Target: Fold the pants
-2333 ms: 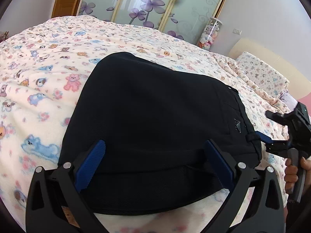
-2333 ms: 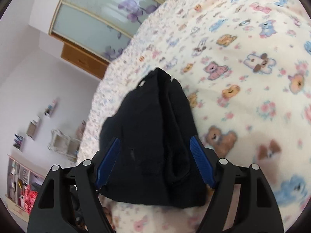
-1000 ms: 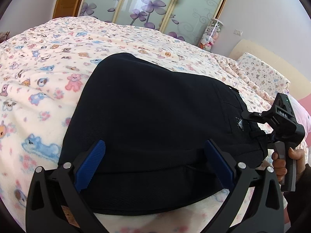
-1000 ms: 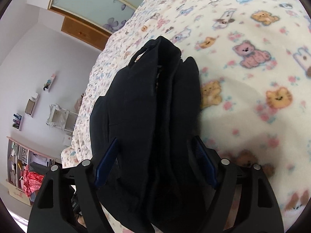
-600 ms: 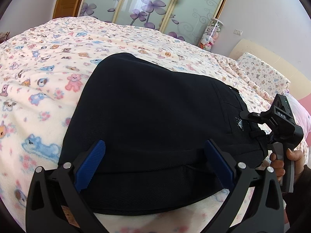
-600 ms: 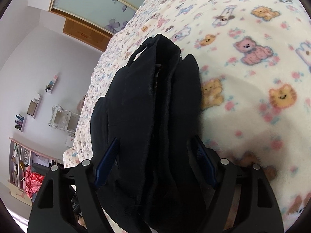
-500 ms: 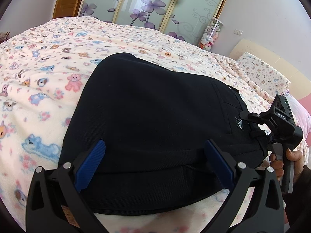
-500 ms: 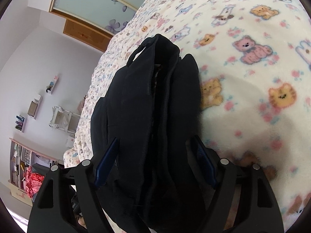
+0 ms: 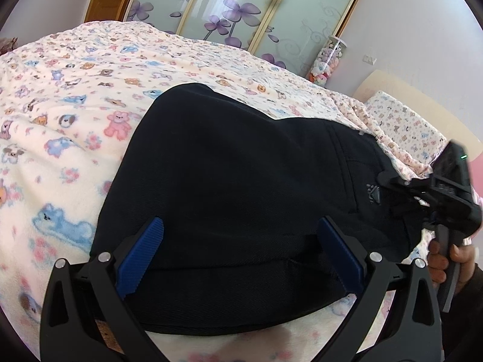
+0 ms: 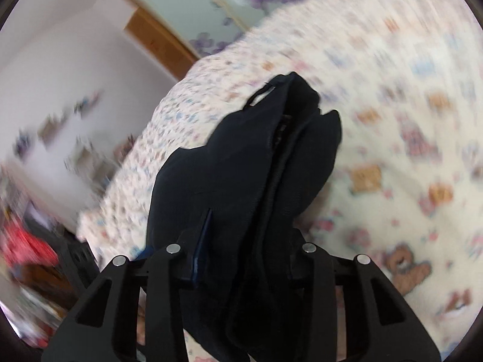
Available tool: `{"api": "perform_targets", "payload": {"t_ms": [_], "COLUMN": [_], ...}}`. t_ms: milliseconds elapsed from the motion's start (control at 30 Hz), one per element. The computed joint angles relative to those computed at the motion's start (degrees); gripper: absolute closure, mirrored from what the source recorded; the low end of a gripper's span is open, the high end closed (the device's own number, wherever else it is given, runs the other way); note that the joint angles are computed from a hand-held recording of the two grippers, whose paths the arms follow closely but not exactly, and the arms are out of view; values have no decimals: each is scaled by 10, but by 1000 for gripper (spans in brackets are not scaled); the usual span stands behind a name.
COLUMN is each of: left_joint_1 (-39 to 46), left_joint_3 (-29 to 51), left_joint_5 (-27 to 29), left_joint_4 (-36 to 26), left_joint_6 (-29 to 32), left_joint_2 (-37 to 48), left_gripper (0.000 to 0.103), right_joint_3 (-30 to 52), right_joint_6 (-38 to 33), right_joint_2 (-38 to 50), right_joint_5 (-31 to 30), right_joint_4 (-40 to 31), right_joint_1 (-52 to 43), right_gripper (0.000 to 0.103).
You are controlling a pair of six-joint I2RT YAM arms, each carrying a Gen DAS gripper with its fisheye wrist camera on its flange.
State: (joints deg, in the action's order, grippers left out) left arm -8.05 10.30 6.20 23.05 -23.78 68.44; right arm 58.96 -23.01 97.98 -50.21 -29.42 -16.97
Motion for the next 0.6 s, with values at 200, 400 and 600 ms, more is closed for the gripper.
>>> {"api": "perform_targets", "payload": {"t_ms": [200,400,600], "left_joint_1": [12,121,340], "left_joint_3": [-3,-2,161], "left_joint_5": [8,165,380], "left_joint_4": [5,-53,-295], "left_joint_6": [-2,9,123], "left_joint_2": [1,-64,4], "left_gripper": [2,2,2], "right_joint_3": [-98,-52,-47], "right_joint_6": [-39,12,48], "right_joint_2": [-141,-41,59], "right_joint_5": [60,-13,-118], "right_joint_4": [74,55,92], "right_joint_1": [77,8,-50], "right_gripper": [64,66,66]}}
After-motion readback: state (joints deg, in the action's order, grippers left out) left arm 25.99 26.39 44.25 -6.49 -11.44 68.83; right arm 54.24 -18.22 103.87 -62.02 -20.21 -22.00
